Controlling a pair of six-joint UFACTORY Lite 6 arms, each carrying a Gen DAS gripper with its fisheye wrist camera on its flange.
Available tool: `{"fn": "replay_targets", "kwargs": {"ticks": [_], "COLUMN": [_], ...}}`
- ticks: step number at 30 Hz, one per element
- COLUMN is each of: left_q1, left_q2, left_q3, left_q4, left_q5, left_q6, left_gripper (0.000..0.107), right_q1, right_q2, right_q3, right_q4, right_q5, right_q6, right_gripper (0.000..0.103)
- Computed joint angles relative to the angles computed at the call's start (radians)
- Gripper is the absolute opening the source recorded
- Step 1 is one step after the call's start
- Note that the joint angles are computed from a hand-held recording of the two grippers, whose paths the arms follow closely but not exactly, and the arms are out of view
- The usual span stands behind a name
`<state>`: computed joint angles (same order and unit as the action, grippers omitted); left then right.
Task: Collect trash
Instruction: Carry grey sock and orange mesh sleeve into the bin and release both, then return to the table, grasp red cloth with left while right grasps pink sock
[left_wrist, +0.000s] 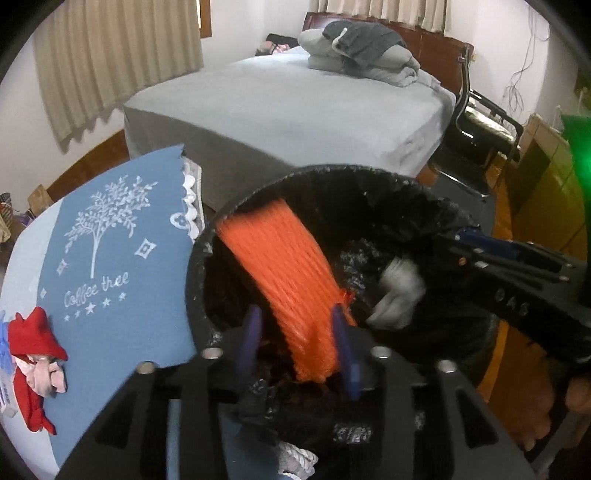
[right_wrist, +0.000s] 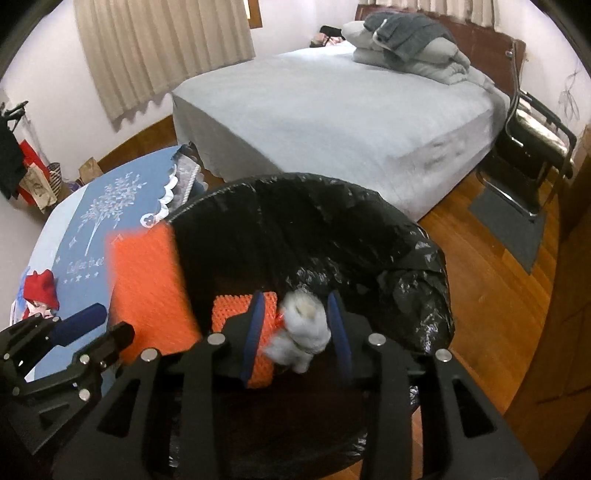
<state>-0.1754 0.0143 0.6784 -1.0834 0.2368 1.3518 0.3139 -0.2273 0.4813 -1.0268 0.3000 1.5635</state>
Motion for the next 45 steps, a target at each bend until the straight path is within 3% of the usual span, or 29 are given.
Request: {"fn": "replay_targets", "kwargs": {"ticks": [4,8,15,21,31,37,45], "left_q1": [0.047,0.136,0.424,0.707,1.089,1.197,1.214], "left_q2": [-0.014,-0.056,-0.102,-0.061,0.269,0.512,0.660], "left_q3": [-0.032,-0.063,-0.053,0.035,0.391,0.673,0.813], "left_q4": [-0.042,-0.007,0.021,0.025,0.039,0.088,0.118], "left_q5": [-0.011,0.004,0.142,0.264,0.365,0.394,0.406], "left_q6": [0.087,0.105,0.223,0.370,0.508,0.458,0.434], "left_gripper": [0.048,0.048,0.048,0.048,0.048,0.048,0.048], "right_q1": [0.017,0.129,0.355,0.565,0.750,0.793,0.806], "right_q2": [-0.048,-0.127,-0.109,0.097,0.577,0.855,1.141], "right_q3": [-0.043,-0.059,0.031,0.225,0.740,1.096,1.505], "right_q4": [0.021,0.060,0.104,0.074,0.096,0.154,0.274], "right_q5": [0.017,0.132,0.252,0.325,0.359,0.381,0.449], "right_q6": [0.025,0.063,0.144,0.289,0.270,0.152,-0.036], "right_gripper": [0.044,0.044,0.044,0.044,0.044,0.044,0.044]}}
